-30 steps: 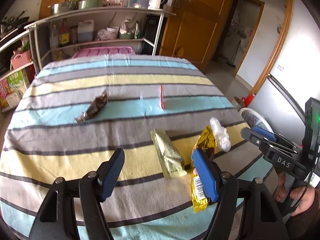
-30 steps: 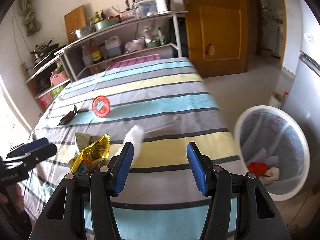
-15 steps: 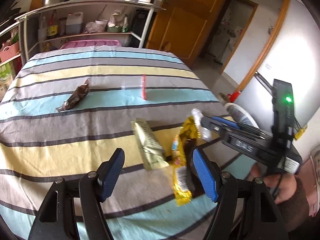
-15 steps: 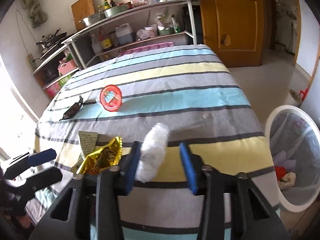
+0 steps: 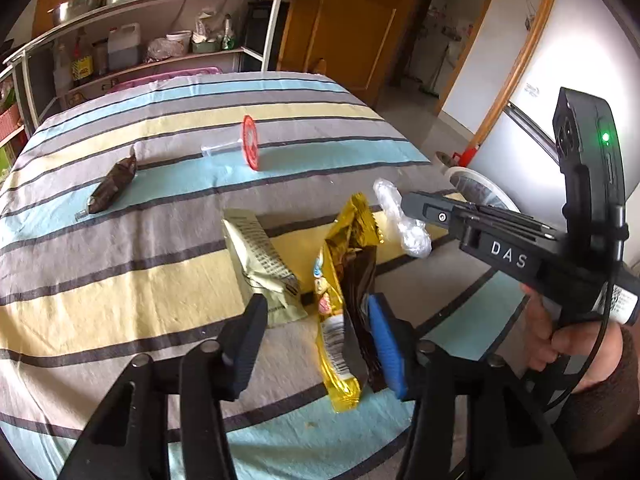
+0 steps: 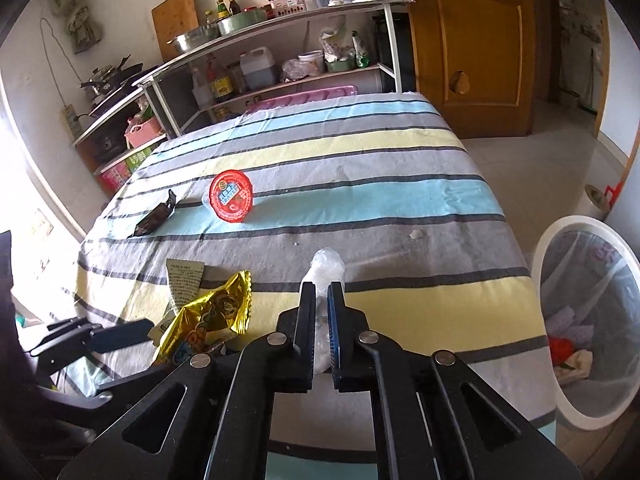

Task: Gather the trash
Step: 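Grasp the crumpled clear plastic with the right tool while the left tool reaches the gold wrapper, then close the left tool on the gold wrapper and lift it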

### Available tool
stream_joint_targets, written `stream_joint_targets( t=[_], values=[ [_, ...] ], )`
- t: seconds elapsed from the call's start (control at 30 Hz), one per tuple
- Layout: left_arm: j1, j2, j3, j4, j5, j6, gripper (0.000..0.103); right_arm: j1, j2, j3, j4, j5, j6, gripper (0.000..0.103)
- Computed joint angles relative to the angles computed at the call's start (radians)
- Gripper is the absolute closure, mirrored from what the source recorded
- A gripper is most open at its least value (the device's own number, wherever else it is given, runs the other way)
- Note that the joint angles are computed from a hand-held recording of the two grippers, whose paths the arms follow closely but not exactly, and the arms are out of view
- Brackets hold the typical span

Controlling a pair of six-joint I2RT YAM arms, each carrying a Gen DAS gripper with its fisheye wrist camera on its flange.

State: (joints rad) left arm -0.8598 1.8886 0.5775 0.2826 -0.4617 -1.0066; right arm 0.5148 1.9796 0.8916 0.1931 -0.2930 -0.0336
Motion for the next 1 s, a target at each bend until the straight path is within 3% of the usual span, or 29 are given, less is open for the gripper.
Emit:
stream_joint_targets(
  t=[0.37, 0.5, 0.63, 0.83, 1.0],
  values=[
    [0.017, 0.029, 0.024, -0.009, 0.022, 0.004, 0.076, -0.015, -0.011, -0.007, 0.006, -0.009, -0.01, 0.097],
    [0.01, -0.022, -0.029, 0.026, 0.008, -0.023, 0.076, -0.017, 0.014, 0.027, -0.025, -0.021, -0.011, 0.094],
    [0.008, -0.044, -0.034, -0.003, -0.012, -0.012, 0.076, -0.011, 0.026, 0.044, -0.026, 0.005, -0.003, 0.077],
    [0.027, -0.009, -0.021, 0.023, 0.025, 0.002, 0.076, -0.003, 0.048, 0.064, -0.035, 0.006, -0.008, 0.076],
    [0.011, 0.038, 0.06, -0.068, -0.003, 0.016, 0.076, -0.002, 0.054, 0.069, -0.039, -0.004, -0.01, 0.076]
  ],
)
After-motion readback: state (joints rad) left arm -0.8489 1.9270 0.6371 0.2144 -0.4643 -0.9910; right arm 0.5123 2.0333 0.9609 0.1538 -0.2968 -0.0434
